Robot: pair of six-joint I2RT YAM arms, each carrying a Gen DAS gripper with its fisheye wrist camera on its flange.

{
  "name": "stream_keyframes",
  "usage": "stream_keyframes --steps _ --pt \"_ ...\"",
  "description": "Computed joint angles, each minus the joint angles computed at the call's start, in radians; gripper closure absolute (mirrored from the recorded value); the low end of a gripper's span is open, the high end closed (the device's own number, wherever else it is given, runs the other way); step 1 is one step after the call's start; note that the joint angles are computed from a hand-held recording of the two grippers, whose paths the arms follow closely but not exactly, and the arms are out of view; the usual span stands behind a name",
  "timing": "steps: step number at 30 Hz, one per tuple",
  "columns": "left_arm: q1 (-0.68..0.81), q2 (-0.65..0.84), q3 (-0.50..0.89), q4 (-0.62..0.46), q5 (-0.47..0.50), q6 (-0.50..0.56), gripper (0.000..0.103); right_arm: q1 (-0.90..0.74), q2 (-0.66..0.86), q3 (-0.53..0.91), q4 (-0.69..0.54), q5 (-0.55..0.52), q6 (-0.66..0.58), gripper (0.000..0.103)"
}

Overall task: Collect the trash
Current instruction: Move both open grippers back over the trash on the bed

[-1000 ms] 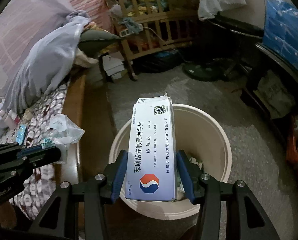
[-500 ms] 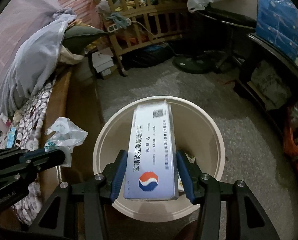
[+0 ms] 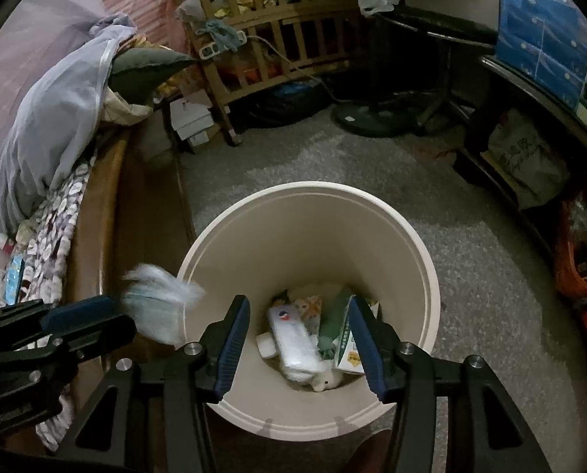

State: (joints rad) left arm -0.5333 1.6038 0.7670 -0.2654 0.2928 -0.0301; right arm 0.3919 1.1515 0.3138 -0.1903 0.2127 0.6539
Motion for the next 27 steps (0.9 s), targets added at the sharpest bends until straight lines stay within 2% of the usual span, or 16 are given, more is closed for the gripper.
stream_keyframes --steps 7,14,19,27 --pt "0.045 -0.068 -0.028 -0.031 -0.007 0.030 0.068 0.024 0.002 -0.004 0.011 0.004 0.007 0.051" --pt "0.156 -0.179 -0.079 -0.068 -0.068 0.112 0.068 0.125 0.034 0.023 0.030 0.038 0.033 0.045" --pt "0.278 -0.236 -0.106 -0.092 -0.086 0.193 0.068 0.221 0.084 0.091 0.020 0.065 0.066 0.043" --pt "0.564 -0.289 -0.098 -0.171 -0.017 0.368 0.068 0.383 0.245 0.268 0.011 0.092 0.102 0.038"
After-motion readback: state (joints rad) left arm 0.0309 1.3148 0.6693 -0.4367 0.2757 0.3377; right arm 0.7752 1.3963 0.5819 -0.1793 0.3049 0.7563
